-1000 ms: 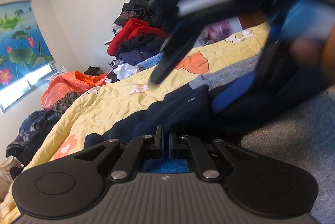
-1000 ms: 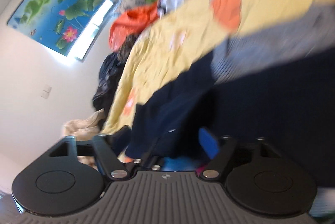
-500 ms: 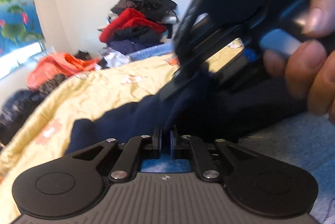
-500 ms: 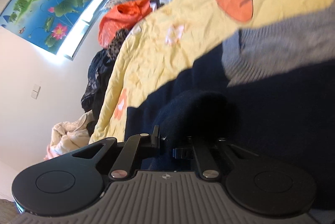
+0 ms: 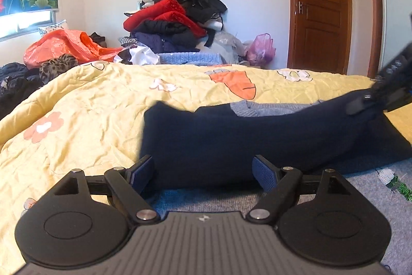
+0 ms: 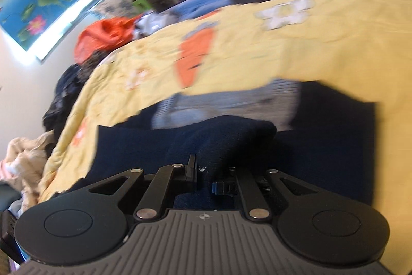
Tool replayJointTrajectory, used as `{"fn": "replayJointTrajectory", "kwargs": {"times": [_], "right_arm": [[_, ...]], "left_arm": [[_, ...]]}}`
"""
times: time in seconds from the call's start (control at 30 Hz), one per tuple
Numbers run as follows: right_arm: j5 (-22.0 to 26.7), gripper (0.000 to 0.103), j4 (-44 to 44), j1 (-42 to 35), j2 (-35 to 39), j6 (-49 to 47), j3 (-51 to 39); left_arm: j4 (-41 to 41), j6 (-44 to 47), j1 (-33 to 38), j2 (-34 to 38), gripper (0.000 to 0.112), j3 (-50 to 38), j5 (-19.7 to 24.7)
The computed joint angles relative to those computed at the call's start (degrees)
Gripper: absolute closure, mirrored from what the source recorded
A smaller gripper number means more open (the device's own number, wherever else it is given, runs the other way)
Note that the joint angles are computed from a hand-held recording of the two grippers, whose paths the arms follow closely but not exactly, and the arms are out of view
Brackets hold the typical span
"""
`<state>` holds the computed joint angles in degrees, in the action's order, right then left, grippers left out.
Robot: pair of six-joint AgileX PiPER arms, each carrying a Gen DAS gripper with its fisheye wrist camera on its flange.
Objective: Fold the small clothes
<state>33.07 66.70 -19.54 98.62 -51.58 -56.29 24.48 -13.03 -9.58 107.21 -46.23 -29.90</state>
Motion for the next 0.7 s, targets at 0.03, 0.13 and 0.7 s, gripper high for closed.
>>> {"fn": "replayJointTrajectory", "kwargs": {"times": [0.03,0.13,0.7], "right_arm": [[0.18,0.085,-0.28,-1.38,-0.2,-0.61,0.54],[1.78,0.085,0.1,-5.12,-0.4,-3.31,2.01],[4.84,0.087,6.29,-12.74,-1.04,-14.72,9.06]], "left_arm": [[-0.05,0.11,0.01,-0.07,0.029,-0.19,0.53],[-0.65,0.72,-0.71,0.28,0.029,-1.48,2.96],[-2.44,3.17,-1.38,0.55,0.029,-2.05,4.7]]}}
